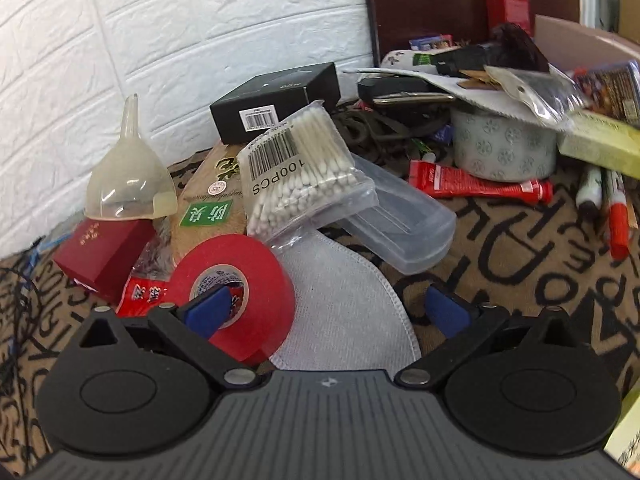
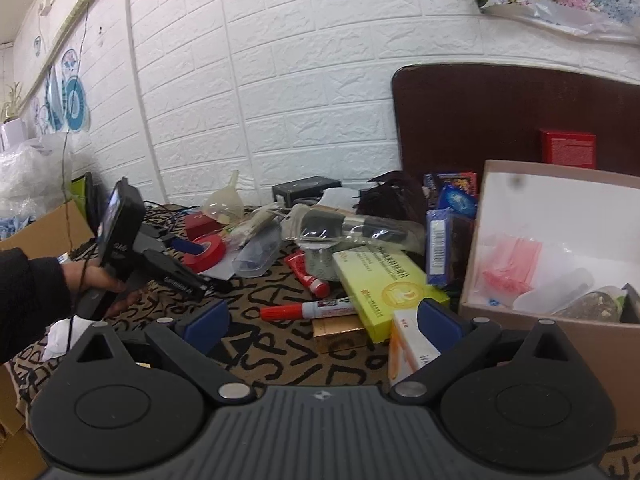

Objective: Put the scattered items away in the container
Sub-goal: 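Move both tools back to the table, left tool toward the red tape roll, then grasp the red tape roll with the left tool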

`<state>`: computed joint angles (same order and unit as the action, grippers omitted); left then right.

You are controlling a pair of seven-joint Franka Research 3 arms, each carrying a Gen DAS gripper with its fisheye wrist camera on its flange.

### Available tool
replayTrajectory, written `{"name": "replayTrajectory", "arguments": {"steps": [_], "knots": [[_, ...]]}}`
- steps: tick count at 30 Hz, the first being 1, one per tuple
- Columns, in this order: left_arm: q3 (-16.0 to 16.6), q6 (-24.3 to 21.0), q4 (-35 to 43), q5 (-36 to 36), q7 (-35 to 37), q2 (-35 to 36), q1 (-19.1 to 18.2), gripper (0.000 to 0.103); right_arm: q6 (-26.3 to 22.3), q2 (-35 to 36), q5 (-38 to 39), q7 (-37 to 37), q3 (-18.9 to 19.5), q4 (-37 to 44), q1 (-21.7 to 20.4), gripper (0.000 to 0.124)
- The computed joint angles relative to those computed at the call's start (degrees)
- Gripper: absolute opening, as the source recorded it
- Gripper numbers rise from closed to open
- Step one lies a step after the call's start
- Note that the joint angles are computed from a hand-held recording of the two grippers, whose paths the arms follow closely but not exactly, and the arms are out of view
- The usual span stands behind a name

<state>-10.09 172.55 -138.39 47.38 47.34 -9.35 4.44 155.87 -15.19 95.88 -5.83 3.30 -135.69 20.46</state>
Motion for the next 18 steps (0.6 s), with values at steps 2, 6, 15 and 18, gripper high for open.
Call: {"name": "replayTrajectory", "arguments": {"steps": [2, 6, 15, 18], "knots": [[-1.04, -0.13, 0.95, 2.75, -4.09, 0.97, 1.12, 0.103, -0.09, -0.08, -0.38, -0.37, 0.25, -0.39, 0.19, 0.102], [-1.32, -2.16, 3.89, 8.31, -12.54, 3.21, 1.38, 0.094, 2.19, -0.24, -5.9, 1.42, 1.56, -1.44, 1.08, 0.102], [-0.54, -12.09, 7.11, 18.68, -28.27, 4.13, -3.1, 0.076, 11.82, 2.23, -13.81, 9.88, 2.74, -0.84, 4.81, 0.102], [0.11, -14.07, 7.89, 19.99, -29.59, 4.55, -3.99, 0.065, 12.49, 2.47, -15.48, 11.89, 2.27, -0.81, 5.73, 0.102]]}}
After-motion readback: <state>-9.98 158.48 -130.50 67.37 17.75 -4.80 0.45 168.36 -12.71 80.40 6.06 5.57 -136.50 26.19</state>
